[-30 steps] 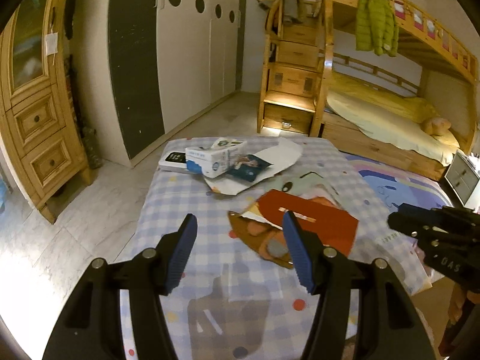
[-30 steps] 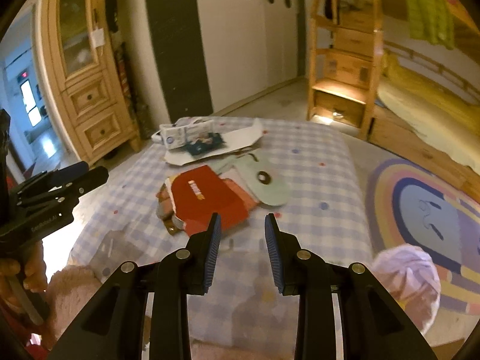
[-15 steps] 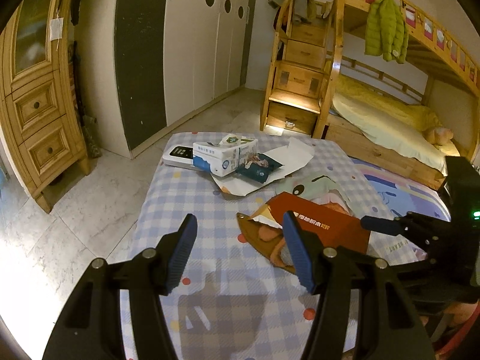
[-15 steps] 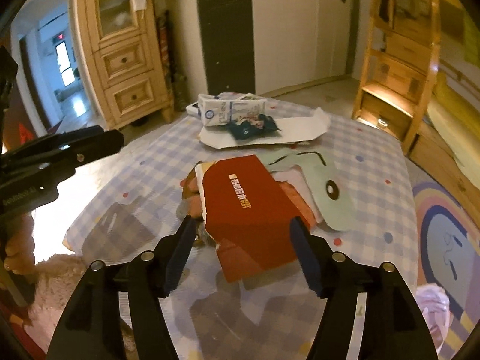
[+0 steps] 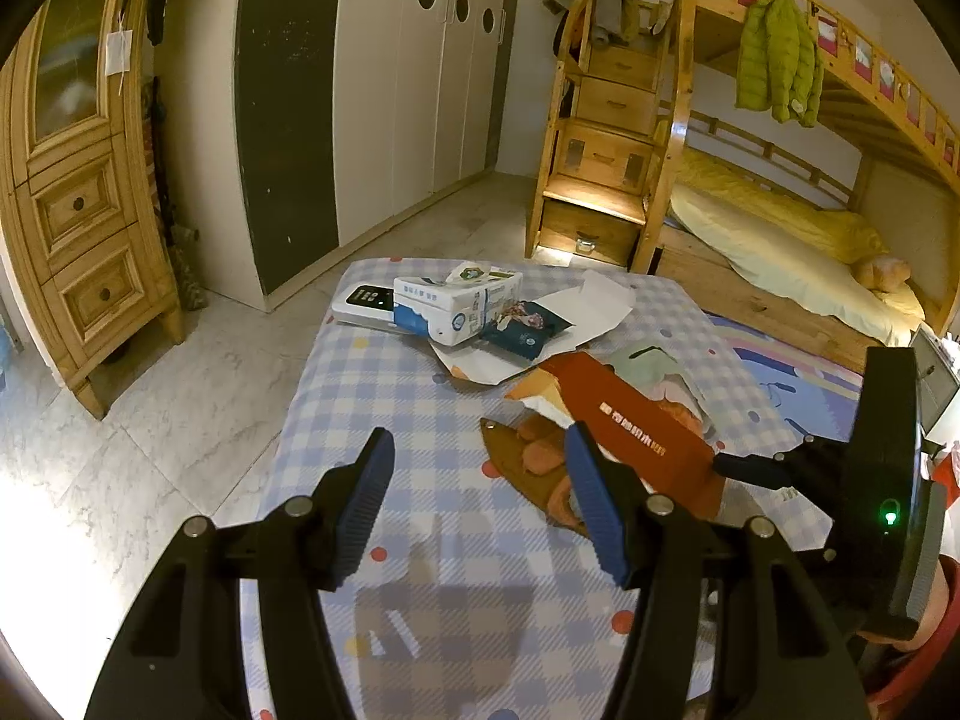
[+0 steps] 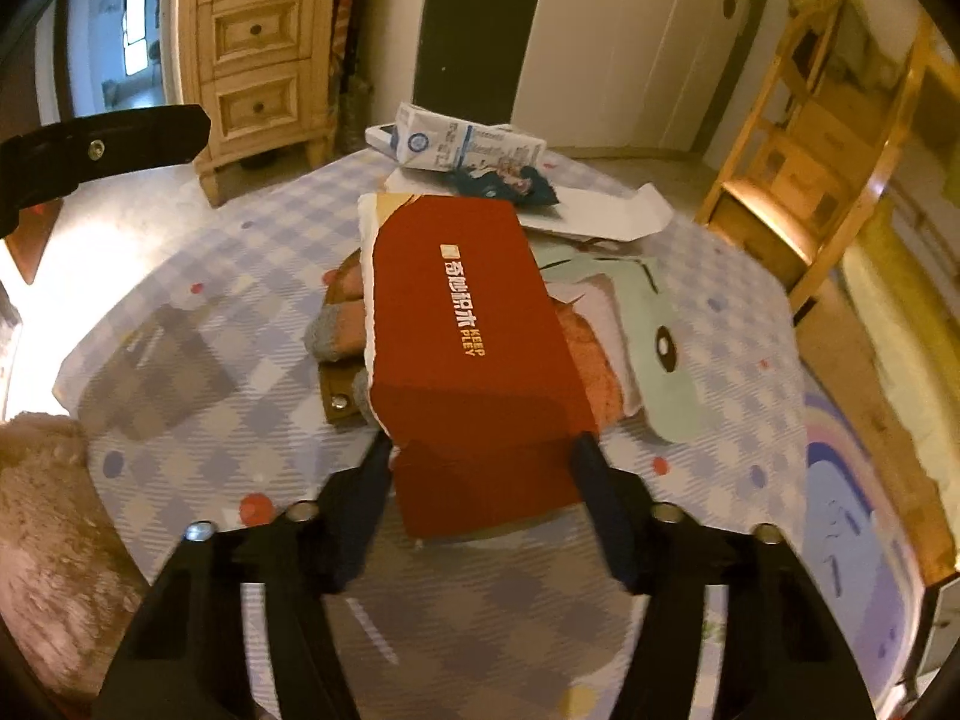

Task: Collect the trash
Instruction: 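Grasp the red card box with the right tool and lift it, then carry the held card with the right tool toward the trash bin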

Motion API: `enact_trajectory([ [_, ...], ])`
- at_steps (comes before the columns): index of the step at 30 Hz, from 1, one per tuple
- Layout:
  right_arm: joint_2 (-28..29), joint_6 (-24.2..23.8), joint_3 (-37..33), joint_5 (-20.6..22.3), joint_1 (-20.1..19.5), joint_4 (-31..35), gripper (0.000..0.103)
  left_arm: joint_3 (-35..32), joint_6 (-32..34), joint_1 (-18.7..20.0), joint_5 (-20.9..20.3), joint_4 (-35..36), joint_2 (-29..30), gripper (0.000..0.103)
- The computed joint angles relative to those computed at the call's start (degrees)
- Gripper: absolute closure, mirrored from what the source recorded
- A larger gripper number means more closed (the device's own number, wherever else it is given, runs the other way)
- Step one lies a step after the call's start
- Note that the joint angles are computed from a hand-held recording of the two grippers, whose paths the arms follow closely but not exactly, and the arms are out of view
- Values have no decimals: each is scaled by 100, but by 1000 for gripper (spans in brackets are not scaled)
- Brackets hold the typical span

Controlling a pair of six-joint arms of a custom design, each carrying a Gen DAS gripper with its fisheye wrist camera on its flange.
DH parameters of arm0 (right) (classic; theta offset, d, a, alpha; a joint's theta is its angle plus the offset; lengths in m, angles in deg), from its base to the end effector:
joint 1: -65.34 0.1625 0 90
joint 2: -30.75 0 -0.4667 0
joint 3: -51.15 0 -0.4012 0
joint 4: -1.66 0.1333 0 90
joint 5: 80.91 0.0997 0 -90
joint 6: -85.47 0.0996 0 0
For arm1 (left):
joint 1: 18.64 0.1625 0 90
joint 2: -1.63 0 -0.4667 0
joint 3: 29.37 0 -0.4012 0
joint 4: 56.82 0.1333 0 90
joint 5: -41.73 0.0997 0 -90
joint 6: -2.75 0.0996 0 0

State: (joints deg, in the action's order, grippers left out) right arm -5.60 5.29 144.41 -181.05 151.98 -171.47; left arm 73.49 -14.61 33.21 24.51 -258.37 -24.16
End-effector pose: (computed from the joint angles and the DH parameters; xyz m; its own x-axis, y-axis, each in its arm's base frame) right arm 0.0729 -0.7332 0.0591 -0.2186 -0.8594 0.4623 -0.9548 0.2861 0.0803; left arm -0.1965 -0.6199 0.0067 -0.6929 -0.4247 -0.5826 0.3169 0.5464 -0.7753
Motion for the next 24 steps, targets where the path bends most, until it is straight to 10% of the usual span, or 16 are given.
enact_trajectory([
  [9,-473,799,122,796,-95,177,101,25,-33,-78,42,24,27,45],
  [16,-767,1609,127,1162,-138,24,102,-61,-27,-142,-28,195,95,45],
  [24,-663,1672,246,113,-188,-1214,102,-232,-8,-153,-148,364,201,45],
])
